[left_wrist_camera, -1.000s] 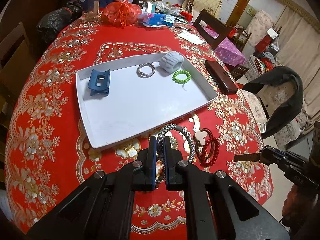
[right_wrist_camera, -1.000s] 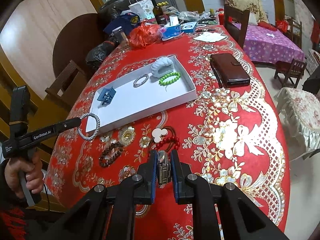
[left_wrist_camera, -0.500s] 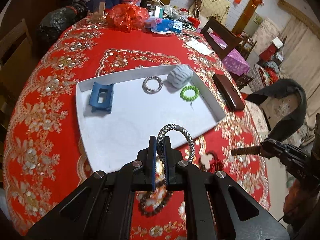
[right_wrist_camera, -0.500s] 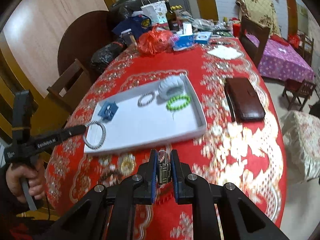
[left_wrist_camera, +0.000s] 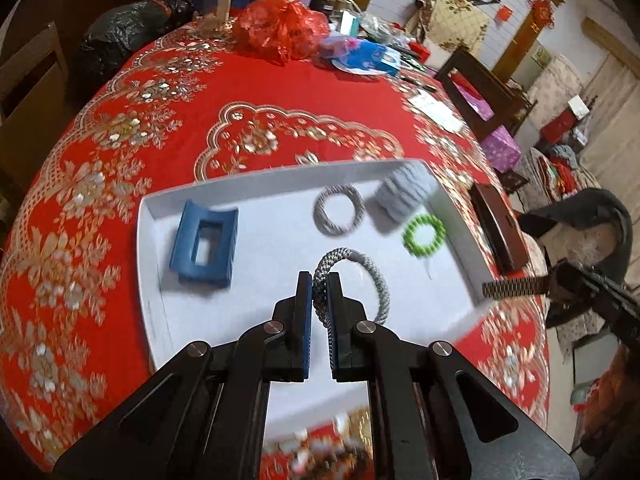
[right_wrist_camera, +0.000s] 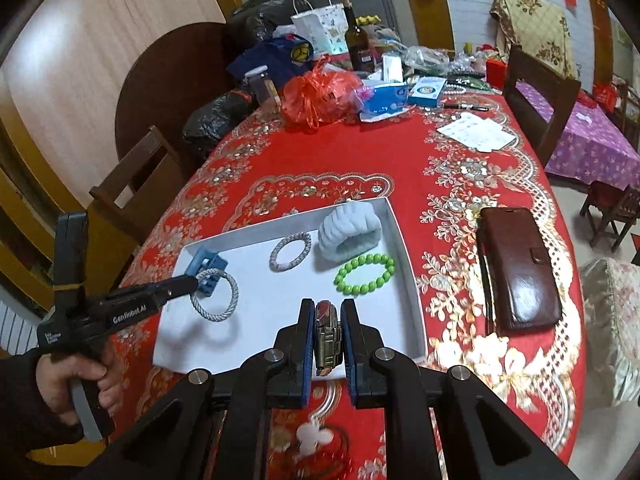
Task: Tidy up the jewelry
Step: 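Lower the bracelet and watch into the white tray and open both tools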
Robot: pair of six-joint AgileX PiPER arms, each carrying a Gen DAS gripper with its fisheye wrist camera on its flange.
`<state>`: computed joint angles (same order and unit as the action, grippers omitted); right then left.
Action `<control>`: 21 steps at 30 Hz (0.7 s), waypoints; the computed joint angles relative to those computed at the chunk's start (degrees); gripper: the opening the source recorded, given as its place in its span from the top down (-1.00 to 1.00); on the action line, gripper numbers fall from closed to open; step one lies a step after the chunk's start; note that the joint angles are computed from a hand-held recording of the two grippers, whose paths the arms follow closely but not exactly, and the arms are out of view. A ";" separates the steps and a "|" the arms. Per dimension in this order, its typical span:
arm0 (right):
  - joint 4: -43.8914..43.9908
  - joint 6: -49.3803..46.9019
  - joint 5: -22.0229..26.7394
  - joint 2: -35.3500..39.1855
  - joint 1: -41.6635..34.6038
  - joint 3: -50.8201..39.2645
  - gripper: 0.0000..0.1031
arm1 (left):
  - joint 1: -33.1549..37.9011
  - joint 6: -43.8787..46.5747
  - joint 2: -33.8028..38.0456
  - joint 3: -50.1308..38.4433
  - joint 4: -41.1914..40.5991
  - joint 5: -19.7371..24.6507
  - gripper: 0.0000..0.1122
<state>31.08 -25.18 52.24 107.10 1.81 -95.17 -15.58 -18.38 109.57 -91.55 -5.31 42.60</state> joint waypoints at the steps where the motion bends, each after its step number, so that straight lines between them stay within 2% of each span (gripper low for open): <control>1: -0.06 0.52 0.77 1.91 0.02 -1.97 0.76 | 0.38 -0.02 1.68 -2.00 0.24 0.66 0.92; 5: 0.35 2.25 2.82 7.28 0.38 -7.25 0.76 | 2.05 0.68 9.17 -10.90 -0.06 4.25 0.92; 9: 3.69 0.70 3.70 10.14 0.31 -8.80 0.76 | 2.75 1.61 12.48 -14.88 -0.27 4.92 0.92; 13: 5.79 1.23 4.87 14.42 -1.07 -10.00 0.76 | 2.88 1.96 12.29 -14.32 -0.42 5.78 0.92; 17: 4.32 4.31 5.35 17.82 -2.26 -11.03 0.76 | 1.90 4.09 8.67 -7.88 -2.64 5.08 0.92; 21: 2.50 5.94 5.12 19.16 -2.61 -12.15 0.75 | -0.10 0.98 11.29 -9.53 2.31 7.24 0.92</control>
<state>33.58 -19.24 57.36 126.25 -0.80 -107.33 -15.68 -17.40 120.86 -101.08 -3.00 49.84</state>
